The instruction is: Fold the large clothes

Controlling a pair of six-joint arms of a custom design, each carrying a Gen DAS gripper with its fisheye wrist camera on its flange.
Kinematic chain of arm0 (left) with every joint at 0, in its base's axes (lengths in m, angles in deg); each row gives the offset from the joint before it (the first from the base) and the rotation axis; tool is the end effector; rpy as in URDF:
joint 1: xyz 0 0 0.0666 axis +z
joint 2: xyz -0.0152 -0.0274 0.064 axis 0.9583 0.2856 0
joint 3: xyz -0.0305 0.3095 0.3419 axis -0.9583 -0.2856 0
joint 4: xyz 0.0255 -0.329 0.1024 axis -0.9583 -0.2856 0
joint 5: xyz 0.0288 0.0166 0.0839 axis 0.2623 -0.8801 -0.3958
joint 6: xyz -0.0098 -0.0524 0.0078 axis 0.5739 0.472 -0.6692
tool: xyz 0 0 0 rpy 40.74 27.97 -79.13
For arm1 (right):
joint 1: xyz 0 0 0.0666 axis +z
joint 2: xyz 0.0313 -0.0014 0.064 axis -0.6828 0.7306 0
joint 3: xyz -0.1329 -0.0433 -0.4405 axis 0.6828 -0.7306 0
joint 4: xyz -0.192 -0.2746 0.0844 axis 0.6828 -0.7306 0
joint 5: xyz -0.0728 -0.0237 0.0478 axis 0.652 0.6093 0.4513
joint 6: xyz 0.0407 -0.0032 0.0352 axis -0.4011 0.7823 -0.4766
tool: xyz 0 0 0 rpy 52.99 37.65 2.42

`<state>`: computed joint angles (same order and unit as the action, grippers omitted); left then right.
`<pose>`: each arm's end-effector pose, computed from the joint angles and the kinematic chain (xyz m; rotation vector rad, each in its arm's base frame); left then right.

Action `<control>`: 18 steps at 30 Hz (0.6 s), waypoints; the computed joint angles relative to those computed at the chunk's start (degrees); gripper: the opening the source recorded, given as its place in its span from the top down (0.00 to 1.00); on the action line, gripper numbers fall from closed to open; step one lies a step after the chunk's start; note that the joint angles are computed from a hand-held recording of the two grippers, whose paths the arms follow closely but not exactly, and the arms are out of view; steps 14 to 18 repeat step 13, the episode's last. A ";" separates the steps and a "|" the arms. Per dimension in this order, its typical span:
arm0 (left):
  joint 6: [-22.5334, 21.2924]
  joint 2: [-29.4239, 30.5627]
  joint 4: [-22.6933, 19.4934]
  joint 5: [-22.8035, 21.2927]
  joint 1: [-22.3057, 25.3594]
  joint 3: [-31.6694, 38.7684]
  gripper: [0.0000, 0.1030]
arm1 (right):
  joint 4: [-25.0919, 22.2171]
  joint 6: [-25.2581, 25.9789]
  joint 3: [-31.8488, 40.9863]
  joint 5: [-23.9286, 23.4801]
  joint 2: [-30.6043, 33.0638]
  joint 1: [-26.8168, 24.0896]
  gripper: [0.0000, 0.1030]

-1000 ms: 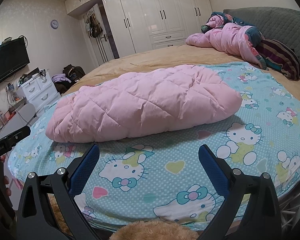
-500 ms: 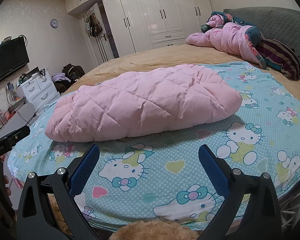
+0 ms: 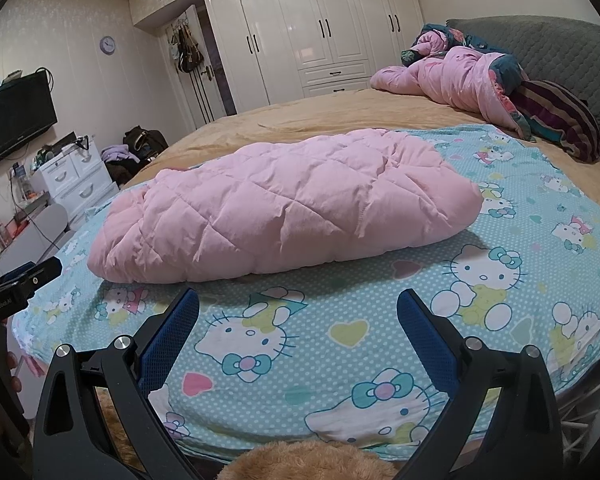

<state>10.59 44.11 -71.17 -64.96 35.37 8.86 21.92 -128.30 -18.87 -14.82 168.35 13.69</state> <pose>0.3587 -0.2644 0.4175 0.1964 2.1999 -0.1074 0.2607 0.3526 0.3877 0.2551 2.1418 0.1834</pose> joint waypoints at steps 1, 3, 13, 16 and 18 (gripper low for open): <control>0.27 0.12 -0.29 0.18 0.12 0.02 0.09 | -0.09 0.10 0.06 0.06 0.05 0.04 0.04; 0.38 0.33 -0.43 0.48 0.23 -0.09 0.09 | -0.19 0.13 0.04 -0.05 -0.04 -0.06 0.04; 3.69 1.33 -2.55 6.67 15.22 -0.35 0.09 | -9.27 -16.61 -11.74 5.74 -12.47 -5.20 0.04; 3.69 1.33 -2.55 6.67 15.22 -0.35 0.09 | -9.27 -16.61 -11.74 5.74 -12.47 -5.20 0.04; 3.69 1.33 -2.55 6.67 15.22 -0.35 0.09 | -9.27 -16.61 -11.74 5.74 -12.47 -5.20 0.04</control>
